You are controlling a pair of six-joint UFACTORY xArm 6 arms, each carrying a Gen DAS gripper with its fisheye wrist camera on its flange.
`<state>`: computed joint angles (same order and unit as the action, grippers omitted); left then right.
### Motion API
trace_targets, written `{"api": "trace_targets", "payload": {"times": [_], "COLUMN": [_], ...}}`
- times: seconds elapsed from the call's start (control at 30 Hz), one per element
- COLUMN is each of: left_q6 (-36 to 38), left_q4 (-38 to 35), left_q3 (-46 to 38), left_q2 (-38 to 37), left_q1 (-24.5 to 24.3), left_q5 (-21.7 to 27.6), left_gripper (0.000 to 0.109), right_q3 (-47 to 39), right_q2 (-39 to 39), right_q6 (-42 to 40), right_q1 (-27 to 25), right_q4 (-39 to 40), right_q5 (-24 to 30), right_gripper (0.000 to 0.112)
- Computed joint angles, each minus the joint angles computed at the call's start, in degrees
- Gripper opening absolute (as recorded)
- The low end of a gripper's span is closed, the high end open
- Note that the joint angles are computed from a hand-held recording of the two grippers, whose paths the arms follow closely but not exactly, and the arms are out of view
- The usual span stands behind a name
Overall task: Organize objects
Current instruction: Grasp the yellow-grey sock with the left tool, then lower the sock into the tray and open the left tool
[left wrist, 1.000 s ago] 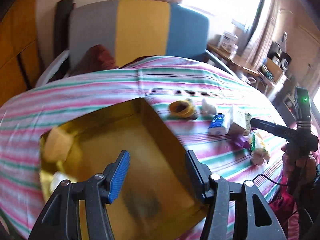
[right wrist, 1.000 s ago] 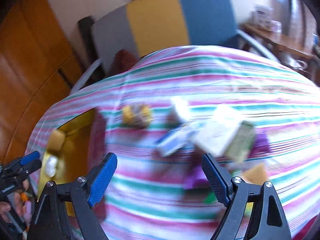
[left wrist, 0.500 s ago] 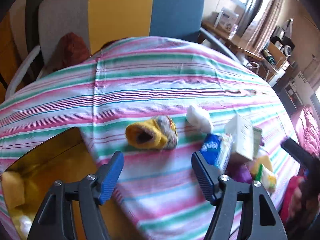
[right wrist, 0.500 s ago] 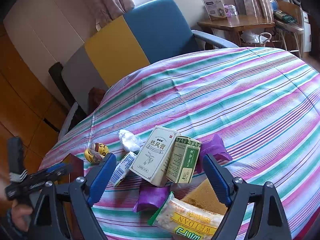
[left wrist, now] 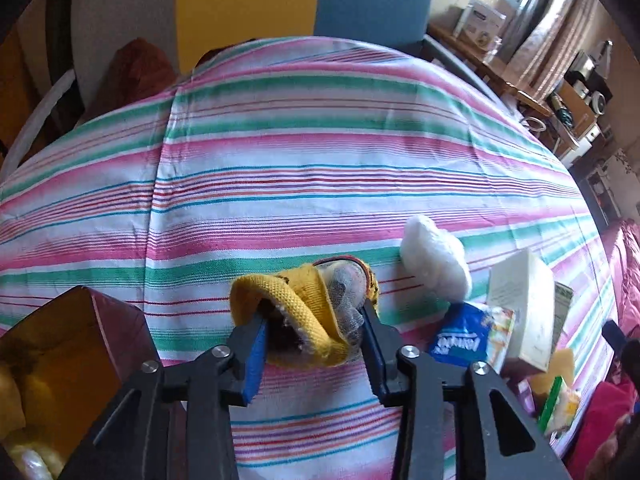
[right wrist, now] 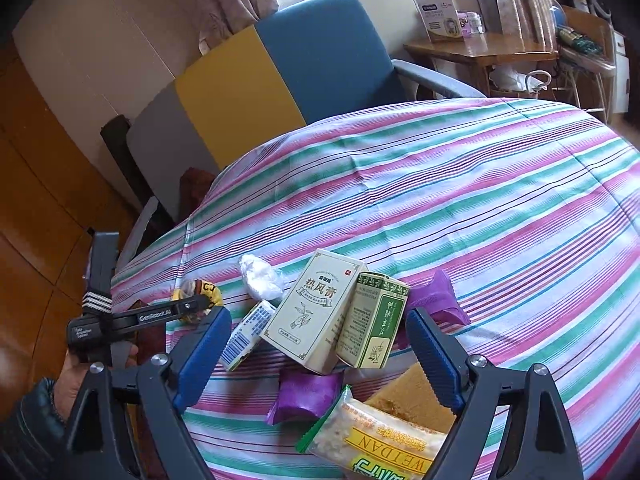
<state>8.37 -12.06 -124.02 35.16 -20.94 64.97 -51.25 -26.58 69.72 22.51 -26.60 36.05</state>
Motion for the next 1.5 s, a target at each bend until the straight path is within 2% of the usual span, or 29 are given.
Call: {"api": "trace_targets", "payload": {"times": [0.17,0.3,0.37,0.47,0.67,0.77,0.9,0.93,0.97,1.03,1.13,1.33,1.5], "left_q6": [6.32,10.2,11.62,13.05,15.78,16.74,17.41,17.33,17.36,17.4,17.97,19.09,18.65], "left_q4": [-4.91,-8.71,-10.34,-11.75,-13.78,-14.75,-16.59,-16.7,-16.77,-17.04,-18.32,-19.66,-17.71], "left_q3": [16.09,25.69,29.54,34.57,42.83,45.68,49.86,50.75,51.76,53.51,55.97,59.79,62.32], "left_q2": [-12.19,-20.19,-23.53,-27.91,-35.85,-38.85,-42.69,-43.41,-44.25,-45.68,-48.24,-52.62,-54.92], "left_q1": [0.89,2.27,3.05,4.25,7.61,9.54,13.07,13.62,14.52,15.99,18.95,25.63,30.35], "left_q5": [-6.93,-8.68,-9.08,-9.24,-9.43,-9.23,-8.6,-8.57,-8.44,-8.33,-7.83,-6.75,-6.74], "left_gripper": [0.04,0.04,0.041,0.041,0.041,0.041,0.041,0.041,0.041,0.041,0.041,0.041,0.041], "right_q3": [-0.11,-1.59,-3.27,-6.36,-8.34,-9.16,-11.14,-11.32,-11.64,-11.54,-11.18,-12.12,-11.96], "right_q2": [0.38,2.63,4.68,8.05,10.41,11.35,13.82,14.15,14.62,14.63,14.25,15.27,15.03], "right_q6": [-2.16,-10.44,-15.83,-22.41,-27.71,-28.9,-30.11,-30.3,-30.75,-31.1,-32.19,-35.04,-33.95], "right_q1": [0.01,1.19,2.32,4.21,5.02,5.14,5.37,5.53,5.56,5.73,5.85,7.31,7.3], "right_q4": [1.5,6.83,10.35,13.59,16.8,17.51,17.16,16.82,16.97,16.79,17.68,18.49,17.4], "right_q5": [-0.58,-1.52,0.02,4.65,9.75,11.28,15.1,16.19,16.96,16.6,15.18,14.93,14.83], "right_gripper": [0.088,0.08,0.074,0.072,0.073,0.082,0.082,0.077,0.061,0.05,0.042,0.04,0.043]}}
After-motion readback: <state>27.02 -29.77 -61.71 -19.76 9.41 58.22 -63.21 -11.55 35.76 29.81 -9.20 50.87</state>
